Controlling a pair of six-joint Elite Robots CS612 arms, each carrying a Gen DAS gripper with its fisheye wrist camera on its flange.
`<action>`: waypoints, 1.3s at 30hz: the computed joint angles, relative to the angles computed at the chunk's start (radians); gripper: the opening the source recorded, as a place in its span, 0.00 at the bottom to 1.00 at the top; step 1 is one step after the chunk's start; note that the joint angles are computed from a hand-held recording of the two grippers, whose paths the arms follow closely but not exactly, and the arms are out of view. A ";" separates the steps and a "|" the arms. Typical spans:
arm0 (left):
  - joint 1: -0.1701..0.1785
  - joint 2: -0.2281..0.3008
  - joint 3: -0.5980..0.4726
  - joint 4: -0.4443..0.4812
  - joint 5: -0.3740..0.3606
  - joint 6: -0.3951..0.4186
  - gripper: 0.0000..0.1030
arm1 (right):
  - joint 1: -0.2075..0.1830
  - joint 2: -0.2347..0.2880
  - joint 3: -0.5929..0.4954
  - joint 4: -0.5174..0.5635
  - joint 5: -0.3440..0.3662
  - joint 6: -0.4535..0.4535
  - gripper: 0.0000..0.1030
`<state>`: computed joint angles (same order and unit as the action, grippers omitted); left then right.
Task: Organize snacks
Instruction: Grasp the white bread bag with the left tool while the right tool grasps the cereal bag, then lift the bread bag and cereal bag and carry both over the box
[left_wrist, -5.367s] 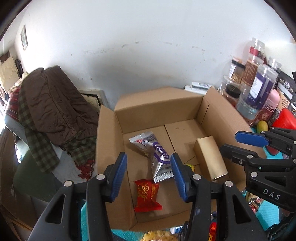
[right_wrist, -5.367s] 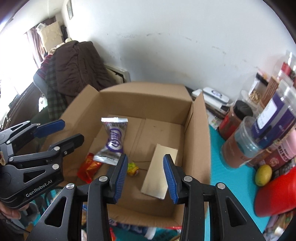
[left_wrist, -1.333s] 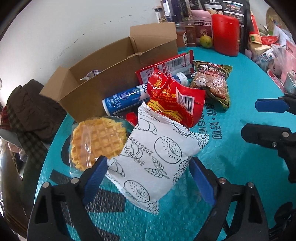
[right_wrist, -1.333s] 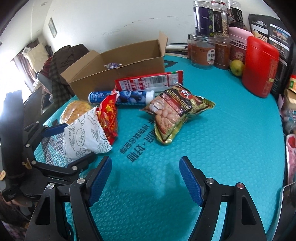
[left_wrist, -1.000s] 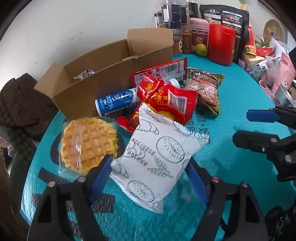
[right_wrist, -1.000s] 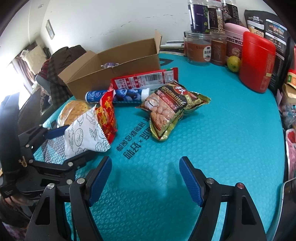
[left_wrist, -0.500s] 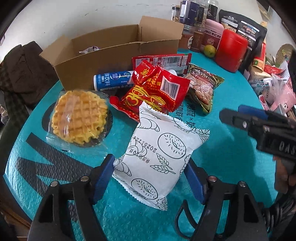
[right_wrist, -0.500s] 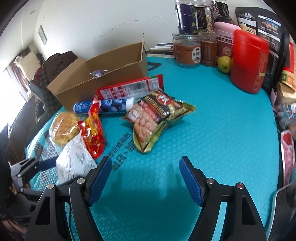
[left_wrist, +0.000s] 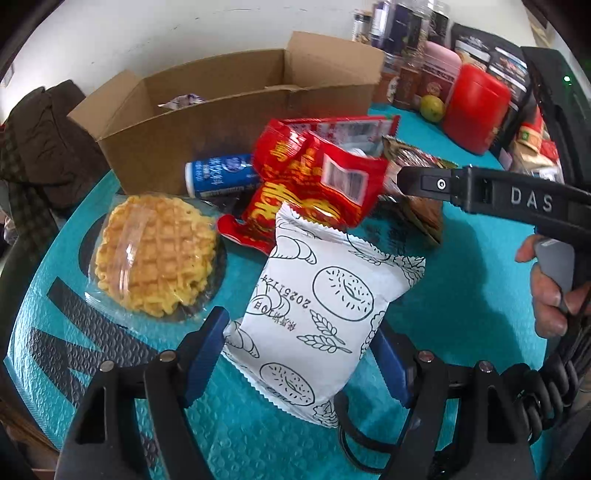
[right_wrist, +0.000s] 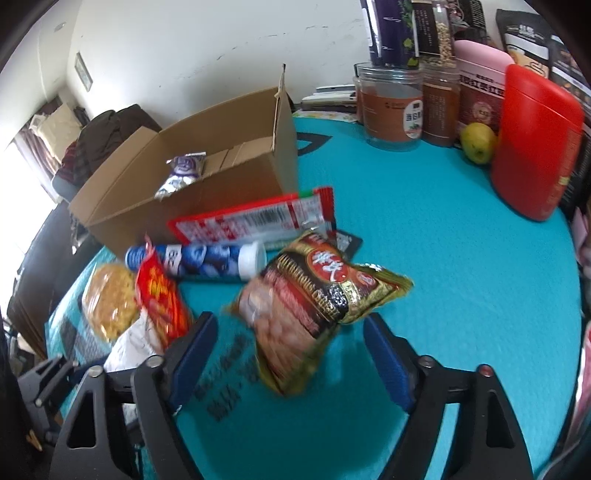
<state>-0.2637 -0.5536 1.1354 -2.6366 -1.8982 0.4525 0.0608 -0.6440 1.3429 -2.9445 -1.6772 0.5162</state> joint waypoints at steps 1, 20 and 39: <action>0.001 0.004 -0.007 0.000 -0.002 -0.013 0.73 | -0.001 0.003 -0.008 0.004 0.001 0.000 0.84; 0.014 0.029 -0.050 -0.004 -0.033 -0.049 0.67 | 0.011 0.023 -0.049 0.102 -0.047 -0.052 0.47; 0.021 -0.059 0.097 0.024 -0.070 0.031 0.66 | 0.056 -0.088 0.165 0.013 -0.016 -0.013 0.46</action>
